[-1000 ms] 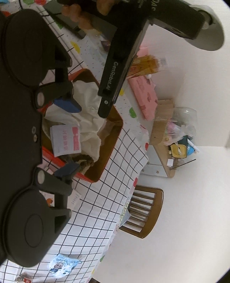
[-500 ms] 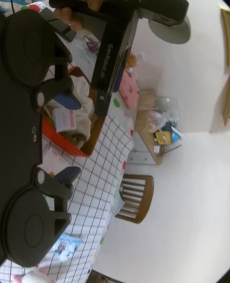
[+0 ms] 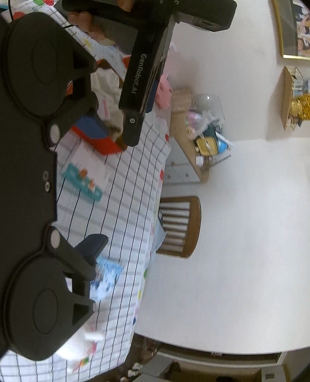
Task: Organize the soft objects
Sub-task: 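Move both tools away from the tin toward the blue bag and tea bag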
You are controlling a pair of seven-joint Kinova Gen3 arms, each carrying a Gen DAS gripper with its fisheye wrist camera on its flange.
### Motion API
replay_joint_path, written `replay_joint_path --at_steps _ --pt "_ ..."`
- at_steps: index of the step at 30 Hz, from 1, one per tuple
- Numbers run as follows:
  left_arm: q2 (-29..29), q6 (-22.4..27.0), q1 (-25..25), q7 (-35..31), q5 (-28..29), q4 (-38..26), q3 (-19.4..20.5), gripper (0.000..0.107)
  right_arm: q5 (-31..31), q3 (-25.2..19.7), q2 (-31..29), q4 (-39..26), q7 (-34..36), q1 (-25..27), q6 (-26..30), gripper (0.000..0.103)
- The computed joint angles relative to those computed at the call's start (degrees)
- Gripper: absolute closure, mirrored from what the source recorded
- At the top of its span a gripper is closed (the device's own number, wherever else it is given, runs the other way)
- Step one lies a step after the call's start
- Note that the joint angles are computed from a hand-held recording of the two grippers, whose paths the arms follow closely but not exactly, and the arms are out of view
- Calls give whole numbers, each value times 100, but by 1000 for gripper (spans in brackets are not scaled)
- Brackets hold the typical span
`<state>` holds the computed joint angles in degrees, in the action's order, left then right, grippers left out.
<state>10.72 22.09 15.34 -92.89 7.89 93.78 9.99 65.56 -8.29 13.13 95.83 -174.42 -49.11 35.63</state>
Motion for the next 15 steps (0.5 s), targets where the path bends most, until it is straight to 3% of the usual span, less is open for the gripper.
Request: replay_joint_path --at_steps 11,13,15 --pt "720 139 670 431 -512 -774 1 19 559 -195 -523 963 -1048 465 253 9" --pt "896 202 641 343 -431 -984 105 16 615 -238 -583 1088 -1209 583 264 9" --pt "1053 222 653 266 -384 -1176 149 6 635 -269 -619 1193 -1336 703 266 9"
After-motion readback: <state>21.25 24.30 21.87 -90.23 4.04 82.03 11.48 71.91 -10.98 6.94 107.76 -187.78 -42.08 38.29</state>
